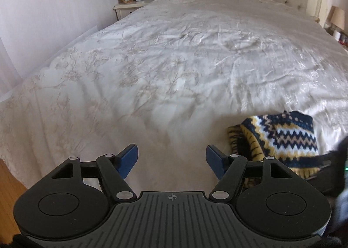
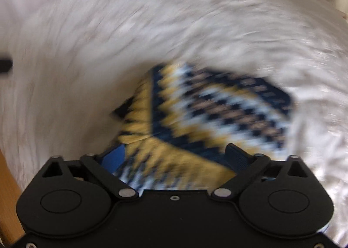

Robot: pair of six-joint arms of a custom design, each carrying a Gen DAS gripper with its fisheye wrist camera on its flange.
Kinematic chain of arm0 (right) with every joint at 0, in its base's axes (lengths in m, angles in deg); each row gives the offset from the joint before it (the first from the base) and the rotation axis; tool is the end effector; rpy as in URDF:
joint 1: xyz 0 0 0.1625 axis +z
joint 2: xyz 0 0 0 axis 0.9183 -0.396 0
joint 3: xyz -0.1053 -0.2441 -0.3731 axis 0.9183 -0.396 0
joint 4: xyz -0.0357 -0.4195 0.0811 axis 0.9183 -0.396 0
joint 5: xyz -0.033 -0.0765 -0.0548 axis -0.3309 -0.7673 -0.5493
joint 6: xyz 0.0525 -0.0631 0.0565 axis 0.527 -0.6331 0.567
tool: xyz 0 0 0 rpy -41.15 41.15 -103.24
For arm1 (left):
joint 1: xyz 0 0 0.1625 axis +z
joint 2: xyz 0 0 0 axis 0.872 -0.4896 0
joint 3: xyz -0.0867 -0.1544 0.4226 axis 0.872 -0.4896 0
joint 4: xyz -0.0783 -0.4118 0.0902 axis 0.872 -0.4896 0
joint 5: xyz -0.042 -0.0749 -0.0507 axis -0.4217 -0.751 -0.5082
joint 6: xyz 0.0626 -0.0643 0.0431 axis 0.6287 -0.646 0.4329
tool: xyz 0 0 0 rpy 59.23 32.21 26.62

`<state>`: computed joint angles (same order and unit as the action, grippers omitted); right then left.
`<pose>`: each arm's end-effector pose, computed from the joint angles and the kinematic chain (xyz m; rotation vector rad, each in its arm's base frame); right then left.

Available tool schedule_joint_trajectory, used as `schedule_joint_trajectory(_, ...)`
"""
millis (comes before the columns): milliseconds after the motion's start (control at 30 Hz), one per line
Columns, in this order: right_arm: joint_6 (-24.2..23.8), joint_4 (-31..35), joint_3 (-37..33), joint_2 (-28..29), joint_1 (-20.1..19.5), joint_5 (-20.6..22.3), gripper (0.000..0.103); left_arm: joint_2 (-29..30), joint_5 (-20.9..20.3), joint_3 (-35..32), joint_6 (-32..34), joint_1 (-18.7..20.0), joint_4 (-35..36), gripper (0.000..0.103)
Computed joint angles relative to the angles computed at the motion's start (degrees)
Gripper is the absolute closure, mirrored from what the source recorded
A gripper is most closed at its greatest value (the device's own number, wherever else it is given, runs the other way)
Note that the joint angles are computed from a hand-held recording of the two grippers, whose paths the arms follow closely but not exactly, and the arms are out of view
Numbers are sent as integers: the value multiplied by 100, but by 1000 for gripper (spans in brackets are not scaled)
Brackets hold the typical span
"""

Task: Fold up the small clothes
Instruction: 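Pull both open grippers back away from the folded sweater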

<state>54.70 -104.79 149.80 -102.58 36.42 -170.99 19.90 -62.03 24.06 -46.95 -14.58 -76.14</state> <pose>0.2419 -0.7241 0.2348 0.5974 -2.3382 0.4344 -0.3700 -0.6989 0.2390 0.2994 2.2039 -0.7474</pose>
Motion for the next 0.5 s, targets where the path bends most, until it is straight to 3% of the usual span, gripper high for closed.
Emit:
schedule_joint_trajectory(67, 22, 257, -35, 148, 56, 50, 6, -126, -133, 87, -16, 6, 119, 35)
schedule_joint_trajectory(167, -395, -99, 119, 257, 193, -123, 6, -258, -201, 230, 82, 7, 71, 36)
schedule_joint_trajectory(300, -59, -193, 308, -59, 228, 415, 8, -337, -355, 295, 229, 30, -23, 36)
schedule_joint_trajectory(500, 486, -948, 667, -451, 417, -73, 8, -315, -731, 229, 702, 41, -292, 36)
